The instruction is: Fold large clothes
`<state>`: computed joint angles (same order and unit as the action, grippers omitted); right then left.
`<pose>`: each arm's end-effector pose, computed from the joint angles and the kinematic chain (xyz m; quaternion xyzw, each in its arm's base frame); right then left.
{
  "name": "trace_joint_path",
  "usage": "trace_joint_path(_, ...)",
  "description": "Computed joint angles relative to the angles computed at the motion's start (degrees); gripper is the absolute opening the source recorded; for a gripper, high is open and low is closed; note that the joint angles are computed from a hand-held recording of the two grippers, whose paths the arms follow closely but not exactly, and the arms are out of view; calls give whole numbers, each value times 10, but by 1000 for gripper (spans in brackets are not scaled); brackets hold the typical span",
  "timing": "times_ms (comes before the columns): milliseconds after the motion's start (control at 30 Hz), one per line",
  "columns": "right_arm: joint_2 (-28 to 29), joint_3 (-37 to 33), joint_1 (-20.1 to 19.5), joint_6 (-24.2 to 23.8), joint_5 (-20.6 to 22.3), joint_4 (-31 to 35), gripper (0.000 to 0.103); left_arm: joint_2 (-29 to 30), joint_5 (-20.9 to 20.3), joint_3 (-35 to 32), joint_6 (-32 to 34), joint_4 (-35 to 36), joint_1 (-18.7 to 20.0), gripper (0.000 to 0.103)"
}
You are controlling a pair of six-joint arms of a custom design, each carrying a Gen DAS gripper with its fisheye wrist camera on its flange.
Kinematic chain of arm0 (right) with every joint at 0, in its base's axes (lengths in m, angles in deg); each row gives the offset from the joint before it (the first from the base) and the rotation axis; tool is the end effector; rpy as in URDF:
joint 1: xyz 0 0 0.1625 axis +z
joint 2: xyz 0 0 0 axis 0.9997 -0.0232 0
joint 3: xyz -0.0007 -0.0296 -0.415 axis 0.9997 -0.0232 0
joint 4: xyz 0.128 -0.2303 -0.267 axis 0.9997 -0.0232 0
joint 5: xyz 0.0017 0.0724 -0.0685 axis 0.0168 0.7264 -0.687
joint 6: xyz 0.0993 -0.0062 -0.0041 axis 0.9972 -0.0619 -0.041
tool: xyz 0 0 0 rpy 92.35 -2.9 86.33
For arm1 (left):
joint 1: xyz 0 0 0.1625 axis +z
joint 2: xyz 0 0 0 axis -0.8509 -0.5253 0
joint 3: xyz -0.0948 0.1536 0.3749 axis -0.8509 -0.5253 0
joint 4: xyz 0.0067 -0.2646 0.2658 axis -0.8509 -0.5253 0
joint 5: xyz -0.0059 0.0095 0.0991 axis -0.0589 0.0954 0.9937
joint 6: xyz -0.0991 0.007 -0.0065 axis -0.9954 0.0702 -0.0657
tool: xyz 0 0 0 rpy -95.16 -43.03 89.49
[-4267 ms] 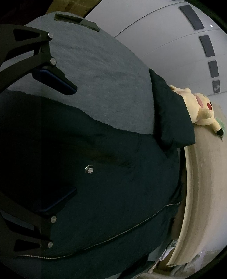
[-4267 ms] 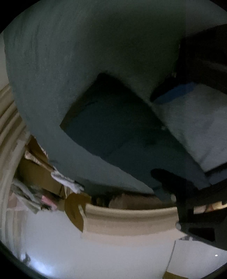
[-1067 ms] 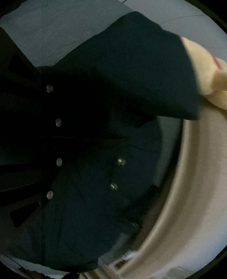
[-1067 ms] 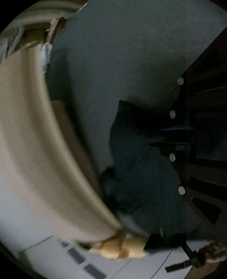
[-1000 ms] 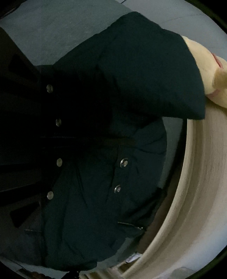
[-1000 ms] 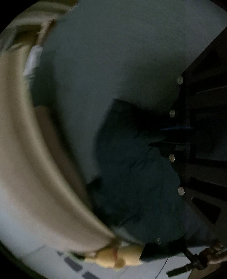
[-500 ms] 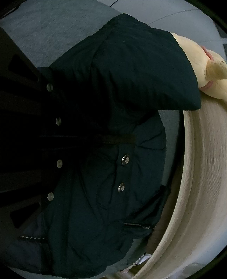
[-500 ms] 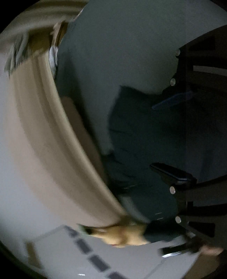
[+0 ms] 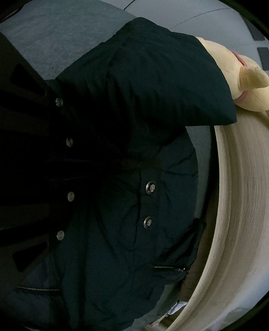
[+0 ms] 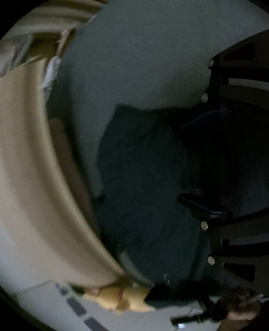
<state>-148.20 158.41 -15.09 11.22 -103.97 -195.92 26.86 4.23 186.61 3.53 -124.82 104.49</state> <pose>-0.0338 -0.5207 0.2390 0.0876 -0.9022 0.3414 0.2486 -0.1676 -0.4896 0.0067 0.0139 0.8725 -0.3125 0.3754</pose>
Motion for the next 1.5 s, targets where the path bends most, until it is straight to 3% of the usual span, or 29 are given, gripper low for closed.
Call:
trace_joint_path(67, 14, -7, 10, -12, -21, 1, 83, 3, 4, 3, 6, -16, -1, 14)
trace_joint_path(100, 34, -31, 15, -11, -62, 32, 89, 7, 6, 0, 13, -21, 1, 15)
trace_joint_path(167, 63, -59, 8, -11, -94, 64, 89, -5, 4, 12, 0, 0, -8, 24)
trace_joint_path(233, 67, -56, 17, 3, -102, 48, 89, -24, -10, 16, -8, 29, -13, 48)
trace_joint_path(300, 56, -43, 21, 11, -89, 32, 89, -51, -20, 34, -13, 41, -24, 61)
trace_joint_path(500, 9, 57, 15, -19, -16, -102, 89, -149, -21, 173, 19, -100, -85, 73)
trace_joint_path(633, -12, 119, -4, -42, 15, -164, 89, -254, -7, 270, 20, -176, -84, 78)
trace_joint_path(733, -28, 159, -28, -46, 40, -194, 89, -329, -30, 315, 46, -280, -19, 78)
trace_joint_path(800, -44, 195, -52, -49, 59, -219, 89, -373, -65, 326, 51, -342, 51, 78)
trace_joint_path(967, -44, 257, -102, -65, 82, -307, 89, -370, -234, 277, 70, -460, 234, 78)
trace_joint_path(1167, -56, 267, -134, -41, 86, -305, 89, -330, -322, 224, 79, -498, 309, 78)
trace_joint_path(1300, -52, 270, -123, -52, 80, -324, 89, -301, -340, 177, 71, -487, 338, 77)
trace_joint_path(1333, -51, 272, -121, -56, 79, -328, 89, -300, -334, 175, 68, -485, 338, 70)
trace_joint_path(1367, -49, 271, -117, -59, 77, -330, 89, -300, -331, 173, 68, -478, 340, 59)
trace_joint_path(1400, -46, 270, -114, -61, 73, -333, 89, -302, -326, 166, 65, -455, 343, 32)
trace_joint_path(1433, -44, 269, -112, -62, 69, -336, 89, -302, -315, 160, 62, -436, 343, 14)
trace_joint_path(1500, -45, 268, -112, -60, 68, -331, 89, -304, -301, 155, 69, -413, 343, 9)
